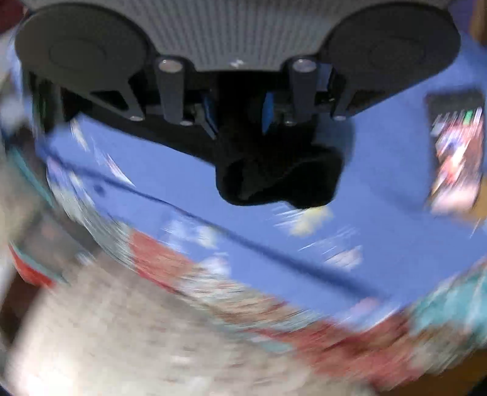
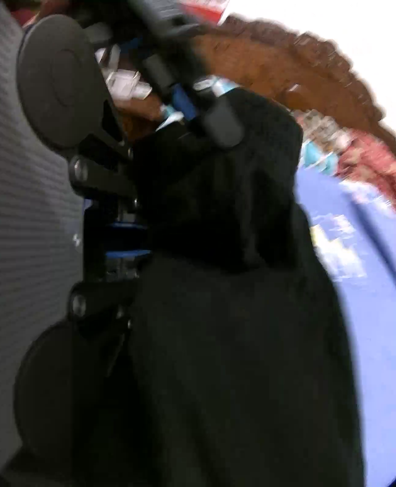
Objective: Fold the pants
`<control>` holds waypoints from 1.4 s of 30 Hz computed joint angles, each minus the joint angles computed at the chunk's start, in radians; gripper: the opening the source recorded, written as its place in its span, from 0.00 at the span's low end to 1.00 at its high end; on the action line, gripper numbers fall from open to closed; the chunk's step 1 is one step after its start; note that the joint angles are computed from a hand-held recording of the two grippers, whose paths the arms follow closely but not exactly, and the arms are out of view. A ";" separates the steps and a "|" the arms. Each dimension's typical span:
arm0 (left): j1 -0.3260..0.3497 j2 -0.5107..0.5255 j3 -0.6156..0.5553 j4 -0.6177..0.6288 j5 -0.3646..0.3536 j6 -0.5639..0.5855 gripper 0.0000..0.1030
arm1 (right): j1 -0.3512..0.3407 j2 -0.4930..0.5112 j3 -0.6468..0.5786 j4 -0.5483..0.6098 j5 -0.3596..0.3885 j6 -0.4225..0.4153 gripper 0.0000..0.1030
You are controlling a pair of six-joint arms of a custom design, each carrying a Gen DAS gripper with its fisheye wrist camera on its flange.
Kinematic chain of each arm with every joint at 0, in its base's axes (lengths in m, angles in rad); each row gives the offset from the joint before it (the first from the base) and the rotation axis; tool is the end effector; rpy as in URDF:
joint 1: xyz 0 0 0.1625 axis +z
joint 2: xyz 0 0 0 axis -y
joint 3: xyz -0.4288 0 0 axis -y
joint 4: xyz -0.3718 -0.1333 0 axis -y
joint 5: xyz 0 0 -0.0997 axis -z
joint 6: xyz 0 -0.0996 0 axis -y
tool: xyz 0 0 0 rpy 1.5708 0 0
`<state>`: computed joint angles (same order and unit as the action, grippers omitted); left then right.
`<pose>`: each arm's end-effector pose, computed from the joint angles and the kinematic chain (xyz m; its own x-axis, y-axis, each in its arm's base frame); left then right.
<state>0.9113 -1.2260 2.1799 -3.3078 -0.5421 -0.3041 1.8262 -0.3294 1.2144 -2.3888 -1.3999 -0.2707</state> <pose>-0.1133 -0.5030 0.2967 -0.8724 -0.3218 -0.3680 0.1814 0.4861 -0.8549 0.3308 -0.6723 -0.0911 -0.8541 -0.4874 -0.1814 -0.4986 0.8666 0.0191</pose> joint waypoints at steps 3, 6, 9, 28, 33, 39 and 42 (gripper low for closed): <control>-0.025 0.063 -0.028 -0.020 -0.082 0.139 0.27 | -0.046 -0.071 0.087 -0.160 0.034 0.041 0.19; -0.036 0.141 -0.074 0.037 -0.121 0.219 0.28 | -0.100 -0.151 0.192 -0.326 0.018 0.106 0.19; -0.016 0.183 -0.113 0.130 -0.210 0.229 0.37 | -0.150 -0.222 0.294 -0.477 0.003 0.153 0.21; -0.005 -0.043 -0.013 0.171 -0.135 -0.093 0.38 | -0.106 -0.215 0.252 -0.413 -0.012 -0.070 0.20; 0.036 0.058 -0.107 0.154 -0.237 -0.032 0.27 | -0.105 -0.258 0.308 -0.574 -0.106 -0.205 0.27; 0.070 0.224 -0.263 0.411 -0.246 -0.058 0.29 | -0.150 -0.294 0.356 -0.708 -0.252 -0.154 0.40; 0.056 0.216 -0.247 0.399 -0.247 -0.055 0.30 | -0.206 -0.374 0.425 -0.806 -0.141 -0.145 0.40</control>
<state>0.9673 -1.0100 1.9326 -2.9087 -0.7887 -0.3588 1.6204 -0.7033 1.6389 -3.1944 -1.5408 -0.4155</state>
